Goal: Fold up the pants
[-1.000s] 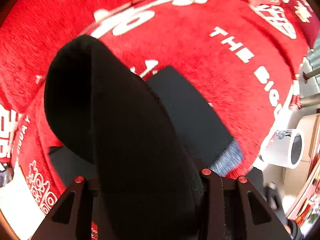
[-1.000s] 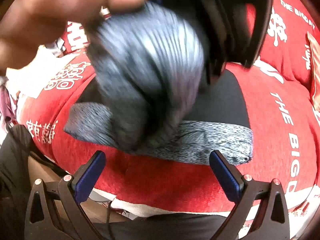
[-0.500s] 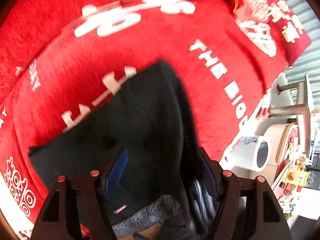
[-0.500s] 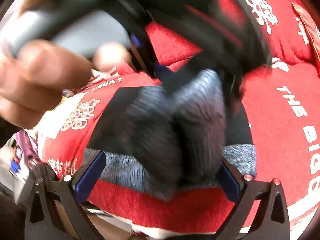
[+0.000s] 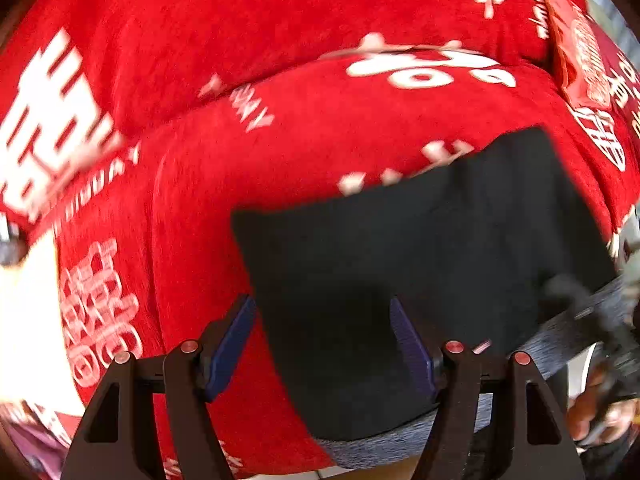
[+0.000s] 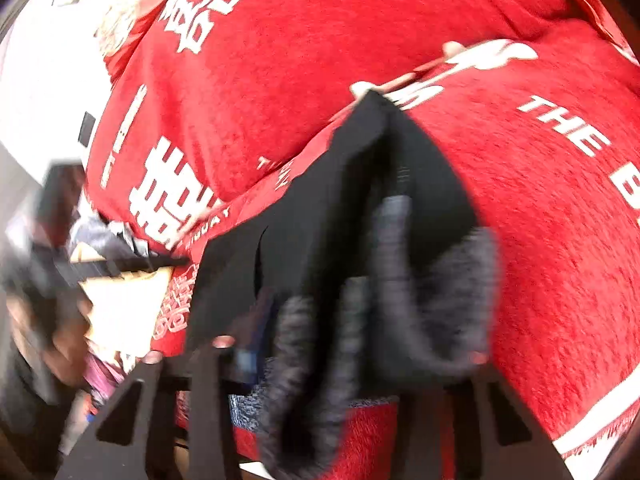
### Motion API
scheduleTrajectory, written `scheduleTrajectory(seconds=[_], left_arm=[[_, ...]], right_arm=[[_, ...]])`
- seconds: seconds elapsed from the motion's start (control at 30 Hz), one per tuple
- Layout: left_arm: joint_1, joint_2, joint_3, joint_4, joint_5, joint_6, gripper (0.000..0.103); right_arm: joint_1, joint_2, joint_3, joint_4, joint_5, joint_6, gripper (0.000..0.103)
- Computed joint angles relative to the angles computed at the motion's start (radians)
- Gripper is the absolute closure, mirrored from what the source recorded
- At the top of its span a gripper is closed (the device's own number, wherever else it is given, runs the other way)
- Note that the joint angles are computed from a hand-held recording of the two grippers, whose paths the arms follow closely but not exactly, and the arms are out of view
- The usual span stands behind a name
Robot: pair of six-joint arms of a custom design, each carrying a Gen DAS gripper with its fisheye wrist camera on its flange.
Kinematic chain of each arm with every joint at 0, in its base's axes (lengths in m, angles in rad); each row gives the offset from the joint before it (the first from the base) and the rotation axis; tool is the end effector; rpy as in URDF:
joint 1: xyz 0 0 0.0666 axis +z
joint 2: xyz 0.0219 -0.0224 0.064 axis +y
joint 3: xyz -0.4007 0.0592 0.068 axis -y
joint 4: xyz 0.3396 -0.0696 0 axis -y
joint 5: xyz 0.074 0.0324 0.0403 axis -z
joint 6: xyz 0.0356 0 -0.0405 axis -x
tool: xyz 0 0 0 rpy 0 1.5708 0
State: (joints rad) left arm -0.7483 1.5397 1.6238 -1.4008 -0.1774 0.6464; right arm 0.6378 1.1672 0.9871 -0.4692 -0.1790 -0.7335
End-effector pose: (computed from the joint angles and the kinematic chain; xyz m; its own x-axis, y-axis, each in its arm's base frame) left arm 0.3287 -0.2971 0.4562 -0.9500 0.0730 -0.3035 0.0814 0.9966 -0.0151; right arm 0.2760 0.2119 0.3989 -0.8294 0.2053 -0.5196 -0.1947 0.7656 0.6132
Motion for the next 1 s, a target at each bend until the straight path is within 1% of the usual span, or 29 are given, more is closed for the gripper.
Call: scheduleTrajectory(seconds=[0.07,0.1,0.13,0.17,0.2,0.27,0.3,0.33,0.37,0.4,0.47,0.5,0.53,0.57,0.6,0.63,0.67,0.7,0.73,0.77,0.8,0.87,0.9,0.93,0.97,1.0], left_arm=[[0.003,-0.04,-0.08,0.072,0.026,0.045,0.032],[-0.002,-0.054,-0.111,0.1,0.024,0.072,0.032],[-0.007,-0.062,-0.132,0.121,0.021,0.094,0.032],[-0.01,-0.069,-0.149,0.141,0.022,0.111,0.032],[-0.015,-0.069,-0.158,0.155,0.023,0.126,0.032],[-0.017,-0.08,-0.172,0.169,0.023,0.141,0.032],[-0.022,-0.082,-0.174,0.17,0.023,0.153,0.028],[-0.021,-0.08,-0.173,0.162,0.02,0.161,0.022],[-0.024,-0.078,-0.172,0.148,0.008,0.172,0.014],[-0.029,-0.081,-0.178,0.15,-0.009,0.181,0.013],[-0.033,-0.091,-0.192,0.164,-0.017,0.183,0.013],[-0.035,-0.093,-0.197,0.169,-0.021,0.186,0.013],[-0.038,-0.096,-0.201,0.17,-0.023,0.19,0.013],[-0.04,-0.098,-0.203,0.171,-0.024,0.193,0.013],[-0.043,-0.102,-0.206,0.171,-0.028,0.199,0.013],[-0.045,-0.105,-0.208,0.17,-0.033,0.205,0.013],[-0.049,-0.108,-0.209,0.163,-0.042,0.213,0.013],[-0.053,-0.111,-0.208,0.159,-0.051,0.22,0.013],[-0.058,-0.115,-0.209,0.158,-0.06,0.224,0.013],[-0.063,-0.12,-0.211,0.157,-0.071,0.226,0.013],[-0.07,-0.123,-0.213,0.152,-0.083,0.225,0.013],[-0.077,-0.13,-0.216,0.147,-0.096,0.22,0.013],[-0.078,-0.135,-0.219,0.15,-0.1,0.222,0.013],[-0.078,-0.139,-0.223,0.153,-0.1,0.225,0.013],[-0.077,-0.144,-0.226,0.155,-0.097,0.228,0.013],[-0.075,-0.149,-0.23,0.159,-0.091,0.229,0.013]], right_arm=[[0.003,-0.001,0.028,-0.032,0.02,0.037,0.068],[0.014,0.007,0.041,-0.054,0.036,0.045,0.068],[0.017,0.029,0.059,-0.098,0.06,0.044,0.068],[-0.001,0.052,0.072,-0.12,0.052,0.039,0.068],[-0.028,0.061,0.049,-0.091,-0.001,-0.006,0.064],[-0.067,0.033,-0.017,0.021,-0.082,-0.11,0.062],[-0.085,0.023,-0.042,0.07,-0.113,-0.163,0.062],[-0.1,0.022,-0.057,0.103,-0.134,-0.199,0.062],[-0.104,0.027,-0.059,0.113,-0.14,-0.202,0.062],[-0.106,0.039,-0.053,0.111,-0.146,-0.19,0.062],[-0.102,0.05,-0.033,0.087,-0.143,-0.175,0.061],[-0.102,0.058,-0.014,0.067,-0.146,-0.168,0.056],[-0.094,0.063,0.002,0.053,-0.146,-0.165,0.048],[-0.092,0.076,0.028,0.041,-0.151,-0.164,0.042],[-0.083,0.082,0.047,0.026,-0.148,-0.161,0.032],[-0.069,0.086,0.072,-0.006,-0.128,-0.155,0.024],[-0.061,0.089,0.087,-0.031,-0.111,-0.144,0.022],[-0.047,0.088,0.106,-0.072,-0.074,-0.12,0.021],[-0.019,0.098,0.145,-0.131,-0.002,-0.081,0.021],[-0.005,0.094,0.155,-0.159,0.031,-0.054,0.021],[0.019,0.103,0.185,-0.197,0.075,-0.009,0.024],[0.047,0.104,0.21,-0.235,0.133,0.035,0.041],[0.062,0.11,0.238,-0.27,0.167,0.071,0.059],[0.068,0.114,0.256,-0.293,0.178,0.087,0.074],[0.071,0.115,0.275,-0.308,0.168,0.094,0.075],[0.074,0.107,0.28,-0.305,0.155,0.095,0.075]])
